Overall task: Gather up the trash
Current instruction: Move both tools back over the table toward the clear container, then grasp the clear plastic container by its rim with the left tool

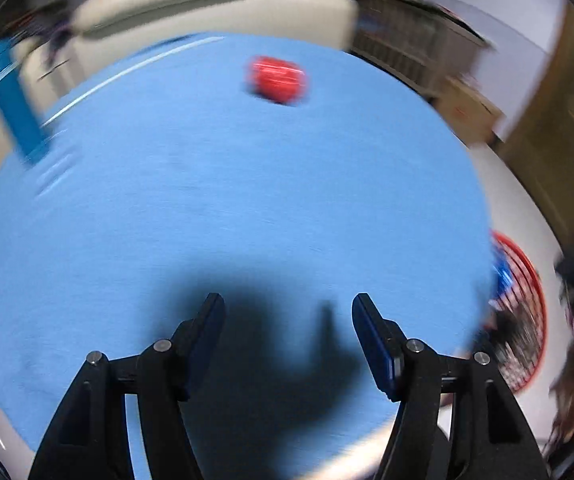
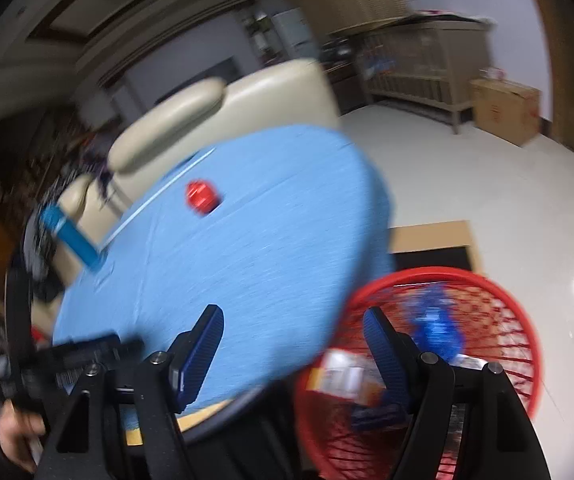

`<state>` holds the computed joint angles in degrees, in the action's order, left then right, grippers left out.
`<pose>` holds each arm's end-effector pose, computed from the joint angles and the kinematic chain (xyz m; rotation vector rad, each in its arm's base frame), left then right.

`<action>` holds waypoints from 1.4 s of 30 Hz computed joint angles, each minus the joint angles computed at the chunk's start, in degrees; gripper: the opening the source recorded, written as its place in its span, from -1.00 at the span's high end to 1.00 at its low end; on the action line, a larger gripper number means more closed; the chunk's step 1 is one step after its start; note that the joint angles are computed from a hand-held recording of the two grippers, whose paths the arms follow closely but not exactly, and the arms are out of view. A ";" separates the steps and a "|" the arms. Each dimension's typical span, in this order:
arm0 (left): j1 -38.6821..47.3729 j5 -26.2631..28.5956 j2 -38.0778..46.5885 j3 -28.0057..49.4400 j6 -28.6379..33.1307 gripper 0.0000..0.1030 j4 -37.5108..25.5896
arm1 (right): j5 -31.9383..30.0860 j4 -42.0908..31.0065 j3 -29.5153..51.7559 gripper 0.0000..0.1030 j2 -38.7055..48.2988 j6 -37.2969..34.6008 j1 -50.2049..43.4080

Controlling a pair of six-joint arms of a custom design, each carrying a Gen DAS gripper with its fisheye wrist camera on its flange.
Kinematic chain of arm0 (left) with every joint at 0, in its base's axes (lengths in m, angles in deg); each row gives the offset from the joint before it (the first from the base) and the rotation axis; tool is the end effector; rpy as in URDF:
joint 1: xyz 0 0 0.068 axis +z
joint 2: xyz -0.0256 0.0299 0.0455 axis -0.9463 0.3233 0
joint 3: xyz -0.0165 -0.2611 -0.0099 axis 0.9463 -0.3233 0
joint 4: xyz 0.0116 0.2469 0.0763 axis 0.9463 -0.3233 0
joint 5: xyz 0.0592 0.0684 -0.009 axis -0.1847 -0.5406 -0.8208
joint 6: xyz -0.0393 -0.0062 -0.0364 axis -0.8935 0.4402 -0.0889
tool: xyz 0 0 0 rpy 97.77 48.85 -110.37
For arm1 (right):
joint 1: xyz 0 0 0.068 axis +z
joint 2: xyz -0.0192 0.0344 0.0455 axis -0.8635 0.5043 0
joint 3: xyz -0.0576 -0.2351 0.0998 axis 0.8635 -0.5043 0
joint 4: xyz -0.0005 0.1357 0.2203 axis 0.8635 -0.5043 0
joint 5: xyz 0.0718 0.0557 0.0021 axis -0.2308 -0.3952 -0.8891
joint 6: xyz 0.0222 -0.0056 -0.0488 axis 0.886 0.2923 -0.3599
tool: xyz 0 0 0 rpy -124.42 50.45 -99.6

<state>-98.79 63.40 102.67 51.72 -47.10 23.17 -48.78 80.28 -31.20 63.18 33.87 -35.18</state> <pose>0.2922 -0.1409 0.1298 -0.3901 2.5500 -0.0220 0.2674 0.1293 0.1602 -0.2476 2.3356 0.5822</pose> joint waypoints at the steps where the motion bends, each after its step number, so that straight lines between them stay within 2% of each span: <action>1: 2.04 -0.46 -1.17 -1.44 0.19 -0.34 0.51 | 0.70 -0.25 1.55 -0.47 1.82 -0.01 2.18; 4: 10.18 -0.97 -5.30 -6.06 4.23 -0.37 3.08 | 2.34 -1.14 5.60 -0.47 6.49 -0.27 7.04; 7: 20.14 2.69 -8.39 -9.13 12.89 -0.37 6.54 | 3.39 -2.30 9.17 -0.47 10.26 -0.65 9.94; 9: 28.57 8.43 -9.95 -10.69 21.67 -0.39 9.60 | 3.87 -3.41 11.37 -0.47 12.16 -0.71 11.01; 11: 37.00 16.09 -8.59 -9.49 31.48 -0.43 9.73 | 4.70 -4.50 13.40 -0.47 14.11 -0.44 12.04; 12: 39.84 17.87 -7.42 -8.43 35.46 -0.43 9.07 | 5.02 -4.97 14.36 -0.47 15.17 -0.23 12.41; 14: 44.72 19.41 -4.78 -6.18 45.22 -0.43 8.05 | 5.51 -6.03 15.85 -0.47 16.71 -0.05 12.71; 18: 49.18 19.47 0.34 -1.52 56.24 -0.43 6.83 | 6.87 -9.18 20.73 -0.47 21.42 0.35 13.91; 24: 54.38 26.93 9.89 10.59 62.04 -0.43 1.59 | 8.20 -15.05 29.11 -0.46 27.19 0.43 15.76; 29: 52.98 27.93 18.94 20.76 66.35 -0.43 -3.02 | 8.78 -18.92 35.81 -0.47 31.66 1.23 16.87; 32: 52.61 27.94 22.10 24.34 65.93 -0.42 -4.50 | 8.94 -20.76 38.38 -0.46 33.64 1.43 17.44; 33: 52.94 29.80 23.01 25.27 65.10 -0.40 -4.88 | 8.96 -21.49 39.48 -0.46 34.42 1.22 17.52; 34: 53.33 32.08 23.47 25.59 64.26 -0.07 -5.12 | 9.08 -22.24 40.97 -0.46 35.41 0.83 17.52; 35: 53.09 31.65 22.96 24.44 63.59 0.02 -3.69 | 9.26 -22.88 42.42 -0.47 36.24 0.50 17.43; 40: 52.32 32.04 19.40 17.26 60.42 0.04 1.98 | 9.19 -25.63 53.63 -0.46 41.78 -1.23 15.92; 42: 52.16 32.97 16.96 13.08 58.99 0.05 4.74 | 8.54 -27.56 61.69 -0.46 46.01 -1.65 15.28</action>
<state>-46.63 96.37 119.62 64.80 11.89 27.91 -40.24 52.72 30.49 109.19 32.22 -19.90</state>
